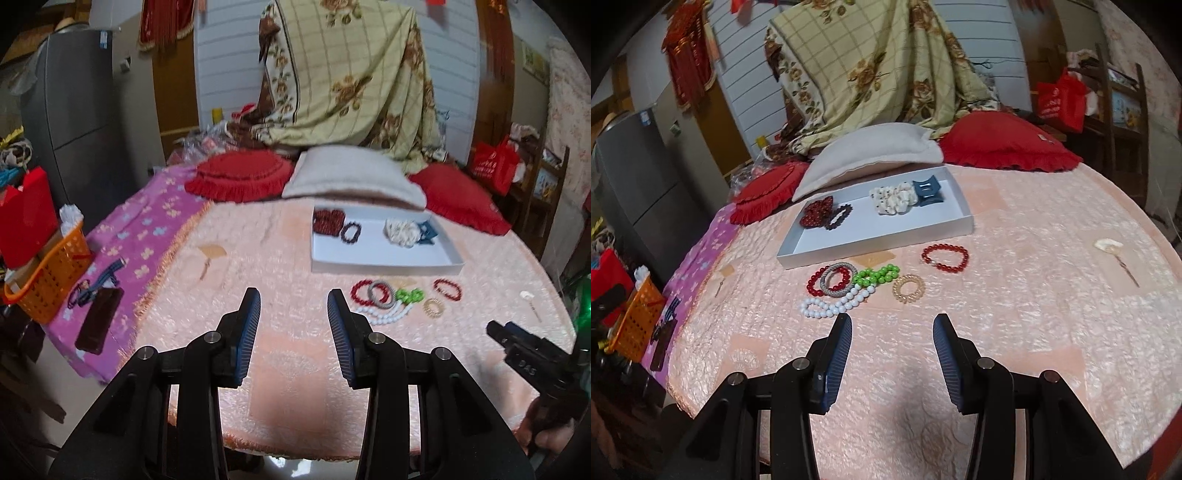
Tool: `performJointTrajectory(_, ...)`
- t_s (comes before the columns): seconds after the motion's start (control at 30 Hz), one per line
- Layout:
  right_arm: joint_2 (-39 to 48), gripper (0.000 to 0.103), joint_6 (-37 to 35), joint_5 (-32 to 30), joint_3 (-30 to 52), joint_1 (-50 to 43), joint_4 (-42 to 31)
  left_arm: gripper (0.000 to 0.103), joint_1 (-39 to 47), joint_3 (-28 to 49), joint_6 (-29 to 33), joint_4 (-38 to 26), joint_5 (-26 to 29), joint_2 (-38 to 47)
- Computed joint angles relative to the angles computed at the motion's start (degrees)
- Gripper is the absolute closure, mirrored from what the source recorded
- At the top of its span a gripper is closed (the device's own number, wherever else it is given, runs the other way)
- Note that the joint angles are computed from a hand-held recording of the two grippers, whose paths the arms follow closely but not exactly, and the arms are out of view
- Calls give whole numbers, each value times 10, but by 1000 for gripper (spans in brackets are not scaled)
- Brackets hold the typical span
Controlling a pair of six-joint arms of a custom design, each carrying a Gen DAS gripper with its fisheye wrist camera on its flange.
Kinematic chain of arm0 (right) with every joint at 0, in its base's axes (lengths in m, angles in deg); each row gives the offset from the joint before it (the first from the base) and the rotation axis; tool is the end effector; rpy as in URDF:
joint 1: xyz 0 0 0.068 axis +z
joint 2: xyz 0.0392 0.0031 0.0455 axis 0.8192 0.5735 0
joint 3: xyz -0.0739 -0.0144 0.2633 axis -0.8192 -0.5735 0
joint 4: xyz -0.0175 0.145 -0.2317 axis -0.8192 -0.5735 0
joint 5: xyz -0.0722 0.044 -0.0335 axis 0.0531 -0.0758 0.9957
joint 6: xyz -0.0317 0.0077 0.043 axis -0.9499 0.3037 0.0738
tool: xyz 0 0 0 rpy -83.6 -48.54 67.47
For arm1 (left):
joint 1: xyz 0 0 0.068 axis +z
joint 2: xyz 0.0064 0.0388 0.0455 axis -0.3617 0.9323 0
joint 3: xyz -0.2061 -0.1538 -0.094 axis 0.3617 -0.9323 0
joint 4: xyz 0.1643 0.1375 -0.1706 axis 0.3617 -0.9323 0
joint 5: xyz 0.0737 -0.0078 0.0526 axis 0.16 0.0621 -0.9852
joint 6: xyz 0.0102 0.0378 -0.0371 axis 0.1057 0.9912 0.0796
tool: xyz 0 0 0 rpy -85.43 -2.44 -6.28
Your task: Organize jewelry
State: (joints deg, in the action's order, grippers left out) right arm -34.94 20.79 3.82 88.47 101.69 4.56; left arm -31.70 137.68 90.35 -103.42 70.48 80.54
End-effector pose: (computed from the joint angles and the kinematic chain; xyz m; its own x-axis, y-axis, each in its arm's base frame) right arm 0.1287 0.1024 0.2469 -0.5199 0.4483 -0.7271 0.3966 0.8806 0.2593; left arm 0.2231 -0.0465 0.3555 -0.5456 0.2181 -0.8092 0.3580 0.9337 0.0103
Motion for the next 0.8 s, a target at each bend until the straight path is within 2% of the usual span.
performJointTrajectory(0.17,-2,59,80,62,39,70,-86,57,46,24,23,-30,20,-28)
performJointTrajectory(0.33,6,59,192,132,94,143,-208,57,135,54,27,-60,85,-30)
performJointTrajectory(0.43,15,59,234,144,106,159,-260,55,163,47,30,-55,99,-33)
performJointTrajectory(0.5,12,59,218,128,92,140,-247,55,173,42,33,-60,111,-24)
performJointTrajectory(0.6,-9,58,153,78,44,96,-171,55,170,36,44,-71,124,-3)
performJointTrajectory(0.8,-33,58,83,0,-41,27,-74,55,106,2,45,-54,97,37)
